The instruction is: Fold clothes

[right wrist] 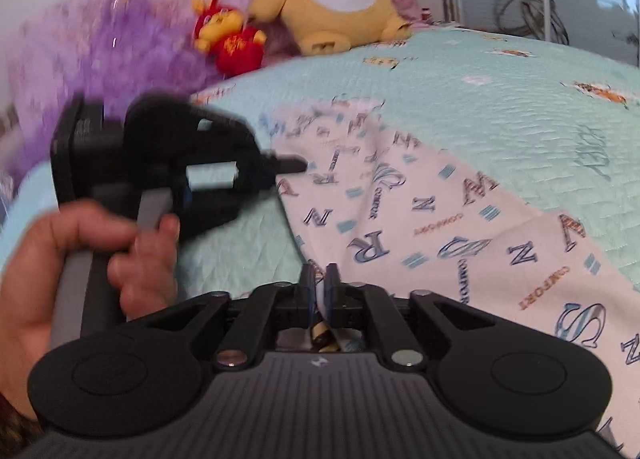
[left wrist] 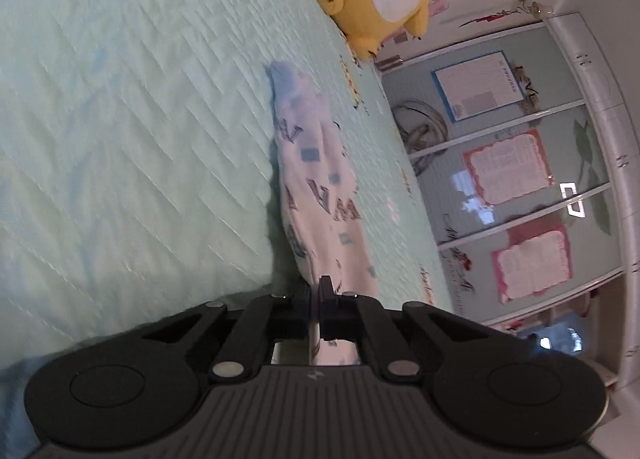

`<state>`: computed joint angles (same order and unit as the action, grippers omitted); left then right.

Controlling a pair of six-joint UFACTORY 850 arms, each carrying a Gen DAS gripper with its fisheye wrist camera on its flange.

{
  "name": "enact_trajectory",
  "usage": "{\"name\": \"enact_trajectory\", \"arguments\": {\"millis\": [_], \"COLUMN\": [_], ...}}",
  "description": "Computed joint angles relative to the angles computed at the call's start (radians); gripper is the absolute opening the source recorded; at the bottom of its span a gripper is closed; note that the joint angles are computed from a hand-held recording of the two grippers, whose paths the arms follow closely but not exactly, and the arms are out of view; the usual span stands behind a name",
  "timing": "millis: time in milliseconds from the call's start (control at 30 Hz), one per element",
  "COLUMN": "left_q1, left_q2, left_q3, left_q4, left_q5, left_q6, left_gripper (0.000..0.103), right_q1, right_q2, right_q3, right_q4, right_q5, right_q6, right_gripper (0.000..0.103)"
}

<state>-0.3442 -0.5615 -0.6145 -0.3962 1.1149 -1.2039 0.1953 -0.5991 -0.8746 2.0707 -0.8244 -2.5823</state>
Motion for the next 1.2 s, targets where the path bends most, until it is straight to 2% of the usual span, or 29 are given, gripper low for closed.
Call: {"name": "enact_trajectory", "arguments": {"millis": [67,133,200,300,367,433,600,700,800,1000,1100,1133,1167,1200], "left_q1": [-0.006,-0.016,-0.018,-0.015,-0.013,-0.019,-0.040,-0.034,-0.029,-0.025,-0.023,-0.022,-0.022,-0.025], "left_q2": [-0.001,0.002,-0.002,-0.013,-0.020,-0.032,-0.040,-0.048,-0.047,-0.049,-0.050,-0.050,-0.049,-0.043], "left_q3": [0.000,-0.003,-0.006,-0.012,-0.016,-0.022,-0.040,-0.031,-0.034,-0.030,-0.027,-0.025,-0.024,-0.025], "left_q4": [-0.025,-0.056,-0.061,-0.053,-0.047,-0.066,-0.131,-0.116,-0.109,-0.095,-0.089,-0.091,-0.093,-0.111], "left_q5": [0.000,-0.006,-0.004,0.009,0.017,0.036,0.022,0.063,0.060,0.068,0.073,0.073,0.072,0.062], "left_q6": [0.020,0.049,0.049,0.032,0.020,0.035,0.120,0.068,0.064,0.042,0.037,0.042,0.046,0.066], "left_gripper": [0.001,0.001,0.001,0.001,0.002,0.003,0.004,0.004,0.004,0.005,0.005,0.005,0.005,0.005], "right_q1": [-0.015,-0.054,-0.085,-0.090,-0.055,-0.022,0.099,0.169,0.195,0.255,0.285,0.291,0.293,0.299], "right_q2": [0.004,0.002,0.003,-0.021,-0.057,-0.097,-0.210,-0.257,-0.310,-0.364,-0.400,-0.410,-0.415,-0.414], "right_q3": [-0.002,-0.008,-0.013,-0.072,-0.157,-0.247,-0.507,-0.610,-0.699,-0.799,-0.857,-0.873,-0.880,-0.881], "right_q4": [-0.040,-0.073,-0.036,0.006,-0.005,-0.026,-0.119,-0.113,-0.224,-0.398,-0.525,-0.572,-0.589,-0.564], "right_q5": [-0.022,-0.069,-0.099,-0.073,-0.029,0.015,0.167,0.311,0.334,0.375,0.429,0.434,0.421,0.434], "right_q6": [0.040,0.126,0.162,0.222,0.277,0.339,0.446,0.398,0.519,0.593,0.664,0.694,0.698,0.668], "right_gripper": [0.018,0.020,0.021,0.024,0.035,0.035,0.035,0.036,0.036,0.035,0.031,0.017,0.009,0.007]}}
